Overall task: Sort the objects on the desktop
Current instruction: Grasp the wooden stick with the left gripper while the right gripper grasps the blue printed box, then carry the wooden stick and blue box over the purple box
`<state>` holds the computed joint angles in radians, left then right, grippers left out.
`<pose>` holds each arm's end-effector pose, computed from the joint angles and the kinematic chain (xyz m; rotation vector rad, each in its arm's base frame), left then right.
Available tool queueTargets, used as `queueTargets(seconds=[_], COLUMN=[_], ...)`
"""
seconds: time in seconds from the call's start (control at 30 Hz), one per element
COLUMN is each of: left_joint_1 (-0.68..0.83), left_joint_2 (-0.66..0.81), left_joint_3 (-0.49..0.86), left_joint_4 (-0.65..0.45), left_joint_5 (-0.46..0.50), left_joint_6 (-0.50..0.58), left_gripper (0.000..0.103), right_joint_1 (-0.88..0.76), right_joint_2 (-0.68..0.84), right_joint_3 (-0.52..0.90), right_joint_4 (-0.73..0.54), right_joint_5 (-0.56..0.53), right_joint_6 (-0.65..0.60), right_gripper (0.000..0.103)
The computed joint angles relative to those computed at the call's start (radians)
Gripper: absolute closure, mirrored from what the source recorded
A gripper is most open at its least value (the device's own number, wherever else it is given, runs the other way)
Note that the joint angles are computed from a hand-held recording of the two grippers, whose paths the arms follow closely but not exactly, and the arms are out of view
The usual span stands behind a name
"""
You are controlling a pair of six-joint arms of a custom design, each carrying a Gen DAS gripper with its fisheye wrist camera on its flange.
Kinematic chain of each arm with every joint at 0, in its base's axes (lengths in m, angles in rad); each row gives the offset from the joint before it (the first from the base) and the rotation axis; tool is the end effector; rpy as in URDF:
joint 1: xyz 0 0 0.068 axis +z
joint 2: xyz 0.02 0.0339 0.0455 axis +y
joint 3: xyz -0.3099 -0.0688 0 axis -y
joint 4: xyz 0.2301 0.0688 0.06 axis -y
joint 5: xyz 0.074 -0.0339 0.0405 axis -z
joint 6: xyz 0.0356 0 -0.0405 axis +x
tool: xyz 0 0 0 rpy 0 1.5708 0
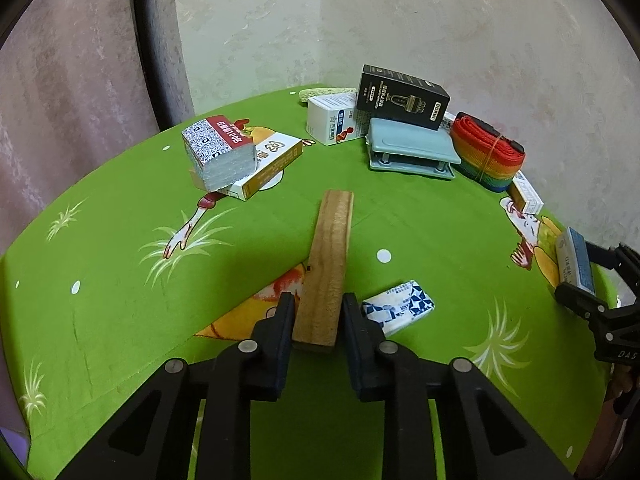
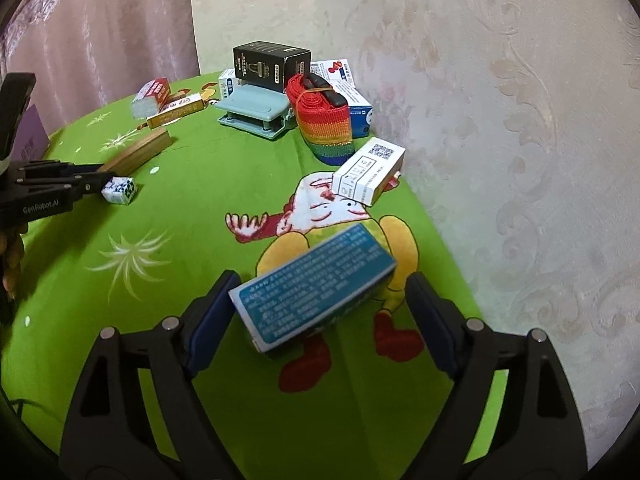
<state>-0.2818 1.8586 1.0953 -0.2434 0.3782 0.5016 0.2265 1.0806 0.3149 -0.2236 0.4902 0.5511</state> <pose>0.3546 -0.1163 0.2044 1.0889 2.2711 -0.3985 0.1397 0.0150 0.1826 0.5681 2.3518 -0.2848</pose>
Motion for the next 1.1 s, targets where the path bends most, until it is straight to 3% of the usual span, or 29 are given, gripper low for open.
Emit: queueTargets(seconds=[0.17, 0.27, 0.47, 0.73, 1.1], left_joint_1=[0.03, 0.058, 0.099, 0.153, 0.262], left_joint_2=[-0.01, -0.019, -0.032, -0.064, -0.108], left_joint_3=[-0.005, -0.012, -0.013, -0.015, 0.02], left_joint_4=[-0.006, -0.005, -0.012, -0.02, -0.029], left_joint_5=[0.027, 0.046, 0.08, 0.127, 0.219], left_joint_6=[-0.021, -0.027, -0.03, -0.031, -0.062], left_gripper=[0.083, 0.083, 0.083, 0.083, 0.083], right_joint_1=[0.012, 0.036, 0.034, 0.136, 0.186], right_joint_2=[0.01, 0.027, 0.033, 0.064, 0.129], right_joint_3=[0.016, 0.027, 0.031, 0.096, 0.201], right_joint_4=[-0.004, -0.007, 0.001, -0.03, -0.023], right_joint_5=[-0.039, -0.03, -0.035, 0.062, 0.028], right_joint_6=[0.005, 0.022, 0.057, 0.081, 0.038], right_gripper=[0.054, 0.061, 0.063, 0.064, 0.064])
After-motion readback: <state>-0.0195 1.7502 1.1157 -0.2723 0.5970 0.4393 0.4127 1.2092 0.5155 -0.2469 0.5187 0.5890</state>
